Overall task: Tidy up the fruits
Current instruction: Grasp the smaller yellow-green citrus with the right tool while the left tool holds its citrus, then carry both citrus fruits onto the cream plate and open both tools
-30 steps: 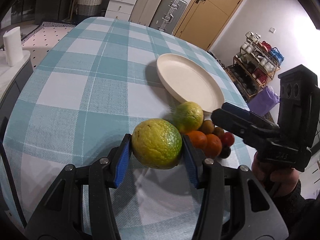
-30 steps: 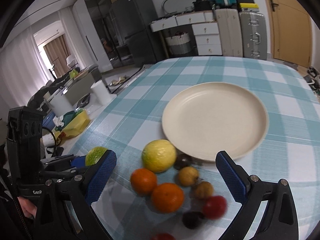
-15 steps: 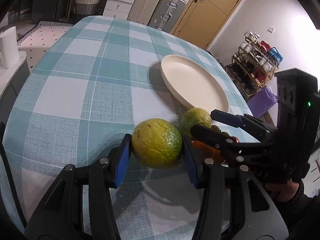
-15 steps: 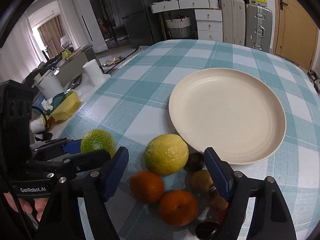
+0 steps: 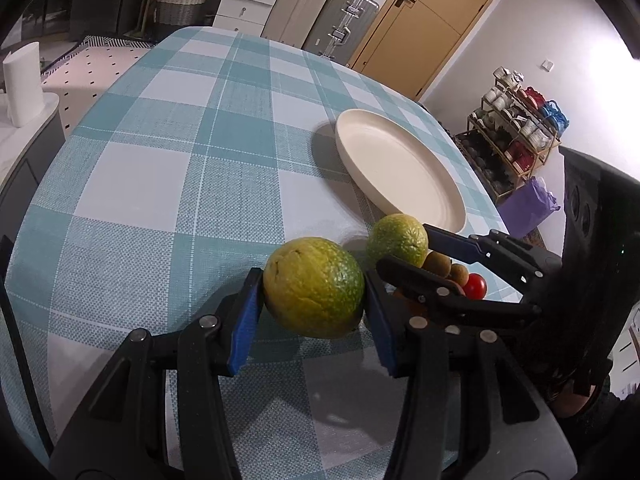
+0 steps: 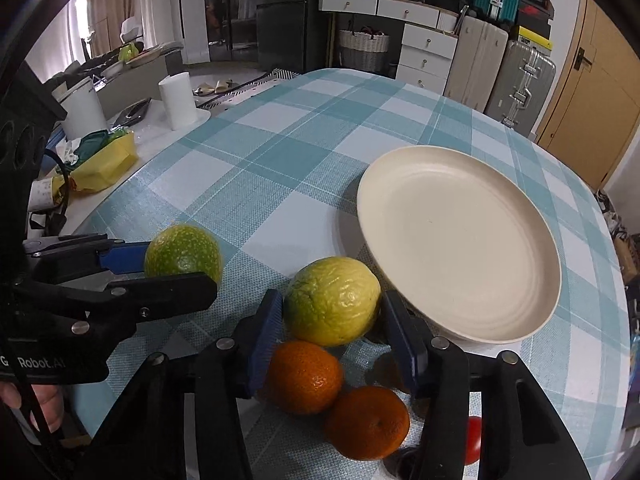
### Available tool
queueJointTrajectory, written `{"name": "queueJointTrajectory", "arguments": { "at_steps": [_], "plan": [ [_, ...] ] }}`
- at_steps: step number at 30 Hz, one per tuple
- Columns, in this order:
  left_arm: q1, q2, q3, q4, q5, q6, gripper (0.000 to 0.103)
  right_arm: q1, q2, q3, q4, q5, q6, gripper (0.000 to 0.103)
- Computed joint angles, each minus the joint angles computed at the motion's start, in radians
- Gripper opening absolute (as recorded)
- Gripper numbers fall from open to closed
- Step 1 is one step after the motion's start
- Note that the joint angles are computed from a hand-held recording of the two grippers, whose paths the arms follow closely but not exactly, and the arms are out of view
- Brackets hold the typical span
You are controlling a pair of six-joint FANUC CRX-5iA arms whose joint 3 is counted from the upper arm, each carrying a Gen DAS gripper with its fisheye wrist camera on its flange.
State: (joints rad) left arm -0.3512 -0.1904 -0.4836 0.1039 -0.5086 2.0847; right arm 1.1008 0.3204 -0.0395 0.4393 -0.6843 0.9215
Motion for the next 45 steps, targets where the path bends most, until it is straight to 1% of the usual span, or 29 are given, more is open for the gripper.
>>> {"name": "queueJointTrajectory", "arguments": {
  "at_steps": [4,10,12,15,18,23,30,35,39,43,45],
  "plan": [
    [0.000,0.000,-0.001,-0.002,-0.003,0.004,0.047,-0.014,-0.019,-0.011,-0.058,0.039,0.024,0.050],
    [-0.008,0.002,0.012,-0.027,-0.014,0.031,0.047,-0.034,-0.043,-0.028,-0.114,0.092,0.034,0.049],
    [-0.011,0.008,0.023,-0.038,-0.022,0.041,0.047,-0.037,-0.047,-0.032,-0.118,0.101,0.033,0.049],
    [-0.013,0.014,0.033,-0.048,-0.030,0.051,0.047,-0.046,-0.051,-0.028,-0.163,0.113,0.061,0.048],
    [-0.014,0.018,0.038,-0.052,-0.033,0.055,0.047,-0.061,-0.051,0.002,-0.269,0.105,0.140,0.048],
    [-0.012,0.016,0.033,-0.049,-0.035,0.061,0.047,-0.069,-0.033,0.055,-0.352,0.064,0.238,0.048],
    [-0.006,0.008,0.024,-0.045,-0.032,0.056,0.047,-0.056,0.003,0.104,-0.305,0.007,0.241,0.049],
    [-0.003,0.002,0.018,-0.047,-0.033,0.064,0.047,-0.049,0.035,0.128,-0.247,-0.024,0.193,0.050],
    [-0.001,0.002,0.021,-0.057,-0.039,0.077,0.047,-0.064,0.060,0.168,-0.307,-0.071,0.227,0.050],
    [-0.003,0.005,0.035,-0.079,-0.050,0.095,0.047,-0.063,0.044,0.135,-0.303,-0.029,0.213,0.050],
    [-0.005,0.013,0.051,-0.090,-0.060,0.100,0.047,-0.069,0.021,0.108,-0.314,0.017,0.206,0.050]
  ]
}}
